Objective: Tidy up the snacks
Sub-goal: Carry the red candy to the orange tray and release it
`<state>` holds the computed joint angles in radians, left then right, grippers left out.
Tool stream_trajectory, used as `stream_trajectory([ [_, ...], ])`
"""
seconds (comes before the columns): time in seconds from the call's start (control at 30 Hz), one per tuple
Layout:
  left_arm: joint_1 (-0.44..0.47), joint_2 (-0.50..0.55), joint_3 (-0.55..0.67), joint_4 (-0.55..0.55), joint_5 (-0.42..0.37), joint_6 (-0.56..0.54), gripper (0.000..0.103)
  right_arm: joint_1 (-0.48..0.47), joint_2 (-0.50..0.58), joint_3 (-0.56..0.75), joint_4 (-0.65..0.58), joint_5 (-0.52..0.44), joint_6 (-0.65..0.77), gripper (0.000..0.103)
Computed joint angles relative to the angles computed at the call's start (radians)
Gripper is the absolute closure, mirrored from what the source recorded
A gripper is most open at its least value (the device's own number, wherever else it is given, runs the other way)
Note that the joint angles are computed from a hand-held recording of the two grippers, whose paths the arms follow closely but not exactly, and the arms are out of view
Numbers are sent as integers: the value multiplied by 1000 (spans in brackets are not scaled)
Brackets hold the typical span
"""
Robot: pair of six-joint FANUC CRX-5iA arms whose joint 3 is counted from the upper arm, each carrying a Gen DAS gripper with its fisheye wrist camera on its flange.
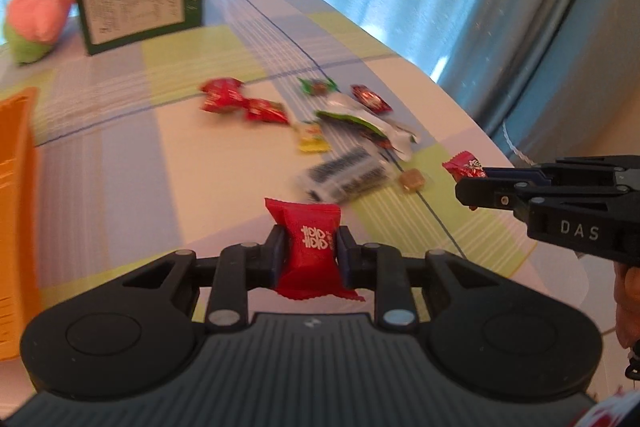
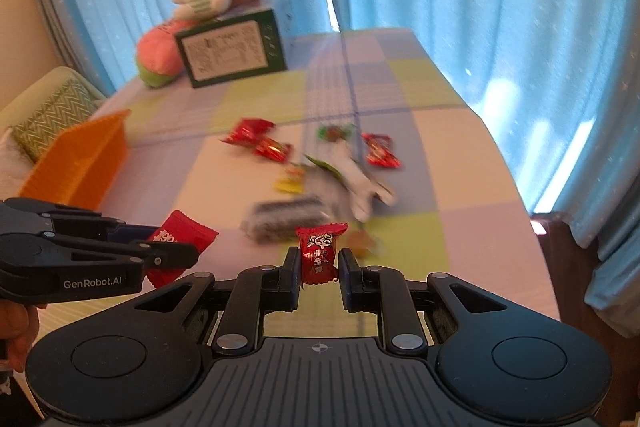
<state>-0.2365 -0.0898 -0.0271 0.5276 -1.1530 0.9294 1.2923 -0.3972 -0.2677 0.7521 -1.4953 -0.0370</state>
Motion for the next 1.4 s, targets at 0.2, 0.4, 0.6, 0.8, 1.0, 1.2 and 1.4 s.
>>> stream_trajectory([
  [0.2,148,-45,34,8,-32,-11,79,-66,140,140,25,151,103,83],
  [0.4,317,-55,72,17,-75,-48,79,-122,302,304,-16,303,226,83],
  [0.6,463,-30,96,6,-101,-79,79,-163,457,466,-102,395,339,83],
  [0.8,537,19,106,10,-106,-95,79,-201,560,561,-199,427,391,83],
  [1.0,556,45,90,33,-89,-109,76,-221,605,594,-239,431,403,83],
  [1.2,572,35,73,38,-49,-109,66,-234,625,615,-260,435,424,83],
  [1.4,602,8,47,79,-28,-119,57,-245,622,610,-274,498,419,83],
])
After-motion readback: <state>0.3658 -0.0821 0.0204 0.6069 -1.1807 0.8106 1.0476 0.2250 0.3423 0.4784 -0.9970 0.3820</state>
